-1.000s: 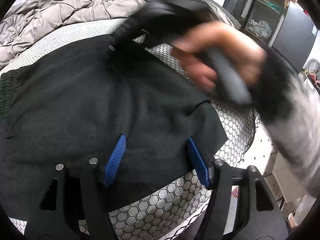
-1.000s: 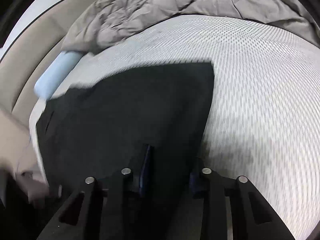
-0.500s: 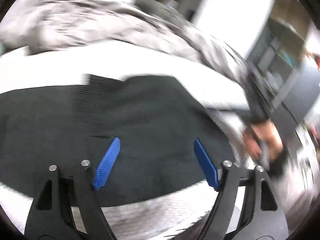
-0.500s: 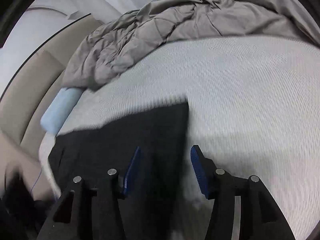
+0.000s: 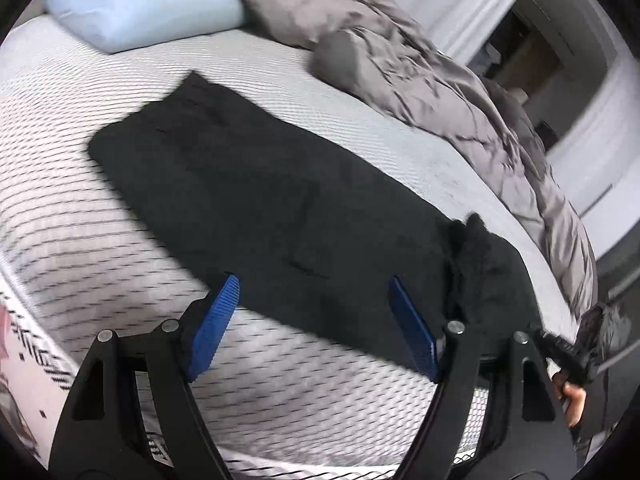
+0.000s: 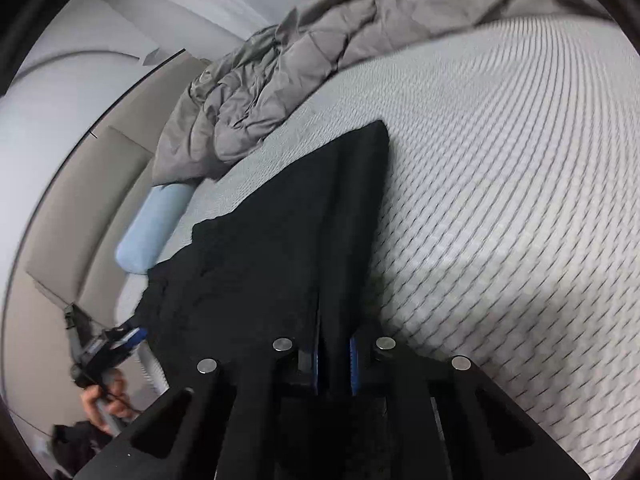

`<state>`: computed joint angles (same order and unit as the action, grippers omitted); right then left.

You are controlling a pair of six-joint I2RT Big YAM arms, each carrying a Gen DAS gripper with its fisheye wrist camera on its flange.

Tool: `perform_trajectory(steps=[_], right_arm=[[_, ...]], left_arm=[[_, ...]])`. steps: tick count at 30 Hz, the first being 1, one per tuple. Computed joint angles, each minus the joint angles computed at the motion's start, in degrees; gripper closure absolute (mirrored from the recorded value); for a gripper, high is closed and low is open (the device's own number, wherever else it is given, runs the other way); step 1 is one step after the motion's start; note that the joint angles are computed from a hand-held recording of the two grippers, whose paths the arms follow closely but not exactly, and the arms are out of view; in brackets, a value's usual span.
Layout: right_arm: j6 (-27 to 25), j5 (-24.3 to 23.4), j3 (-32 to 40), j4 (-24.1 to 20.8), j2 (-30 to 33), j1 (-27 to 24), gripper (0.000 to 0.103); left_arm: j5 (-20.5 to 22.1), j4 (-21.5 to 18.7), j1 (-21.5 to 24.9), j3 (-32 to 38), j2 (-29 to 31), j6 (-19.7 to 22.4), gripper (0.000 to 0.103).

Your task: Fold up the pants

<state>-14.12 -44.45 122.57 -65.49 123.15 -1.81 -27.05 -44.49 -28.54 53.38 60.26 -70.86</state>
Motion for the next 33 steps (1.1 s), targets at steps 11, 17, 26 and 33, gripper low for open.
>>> perform_trajectory(steps=[11, 17, 26, 33], right_arm=[[-2.06, 3.01, -14.61, 10.67, -9.59, -1.82, 0.057], [-4.15, 4.92, -18.76, 12.34, -12.13, -2.12, 0.056], [-5.9, 5.8, -20.0, 12.27, -12.01, -1.36, 0.056], [-5.5, 6.02, -20.22, 12.46, -12.03, -1.39, 0.055]], left_arm=[[9.65, 11.48, 10.72, -10.09, -5.17, -3.06, 0.028], [8.12, 5.87, 12.73, -3.07, 2.94, 0.7, 0.028], [4.55, 0.97, 12.47, 3.29, 9.42, 3.32, 0.032], [4.73, 2.33, 13.6, 2.89, 9.59, 4.06, 0.045]])
